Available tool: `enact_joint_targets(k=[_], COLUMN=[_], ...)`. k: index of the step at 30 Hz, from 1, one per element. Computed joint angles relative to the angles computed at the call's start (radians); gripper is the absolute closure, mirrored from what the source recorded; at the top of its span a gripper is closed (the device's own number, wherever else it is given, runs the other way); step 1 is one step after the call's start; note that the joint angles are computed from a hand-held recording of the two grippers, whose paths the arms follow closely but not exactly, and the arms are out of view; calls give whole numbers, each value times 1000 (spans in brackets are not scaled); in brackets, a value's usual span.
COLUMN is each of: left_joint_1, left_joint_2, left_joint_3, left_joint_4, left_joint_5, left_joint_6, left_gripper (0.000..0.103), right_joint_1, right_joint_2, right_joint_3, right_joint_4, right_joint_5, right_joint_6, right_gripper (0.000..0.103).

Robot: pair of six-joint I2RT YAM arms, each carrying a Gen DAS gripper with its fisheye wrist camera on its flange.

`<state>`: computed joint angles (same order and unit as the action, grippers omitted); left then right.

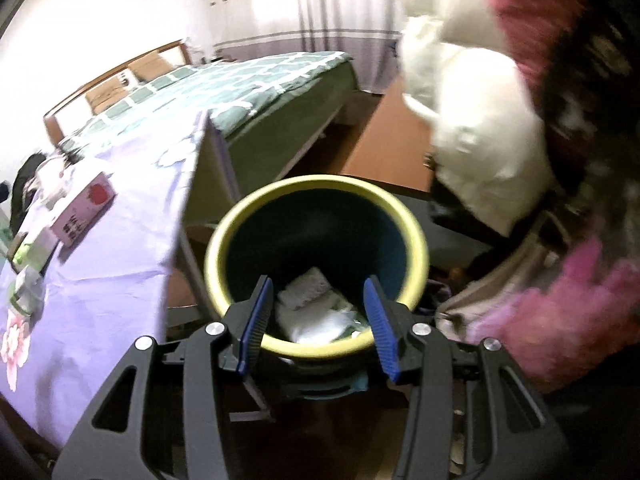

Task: Collect trash
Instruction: 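Carry the white pill bottle over the yellow bin and open the left tool, then reach the right tool to the white mesh foam sleeve and grasp it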

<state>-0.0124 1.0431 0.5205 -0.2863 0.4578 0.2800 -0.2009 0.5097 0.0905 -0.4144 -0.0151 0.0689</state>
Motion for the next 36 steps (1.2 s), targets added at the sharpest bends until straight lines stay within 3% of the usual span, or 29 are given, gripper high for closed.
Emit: enact_joint_targets(k=[5, 9, 14, 20, 23, 26, 27, 29, 36], left_joint_1=[483, 704, 868, 942, 932, 919, 911, 893, 843], left_joint_2=[64, 187, 307, 403, 463, 498, 521, 535, 608], left_joint_3=[39, 106, 187, 262, 298, 312, 323, 326, 361], left_joint_4=[-113, -125, -111, -61, -24, 5, 19, 37, 91], left_joint_5=[197, 266, 326, 346, 321, 296, 284, 266, 224], left_joint_6=[223, 333, 402, 409, 371, 347, 337, 317, 278], left_gripper=[5, 5, 5, 5, 5, 5, 5, 5, 5], right_joint_1=[327, 526, 711, 737, 735, 732, 736, 737, 725], right_joint_2=[211, 418, 716, 1037, 1218, 1399, 1445, 1567, 1989], right_joint_3=[65, 157, 335, 618, 822, 1066, 1133, 1308, 1979], right_joint_4=[153, 262, 372, 429, 394, 286, 250, 153, -280], right_joint_5=[160, 235, 299, 209, 175, 142, 141, 131, 125], right_joint_6=[188, 281, 319, 248, 187, 121, 105, 64, -39], right_gripper=[57, 57, 57, 57, 48, 46, 41, 34, 28])
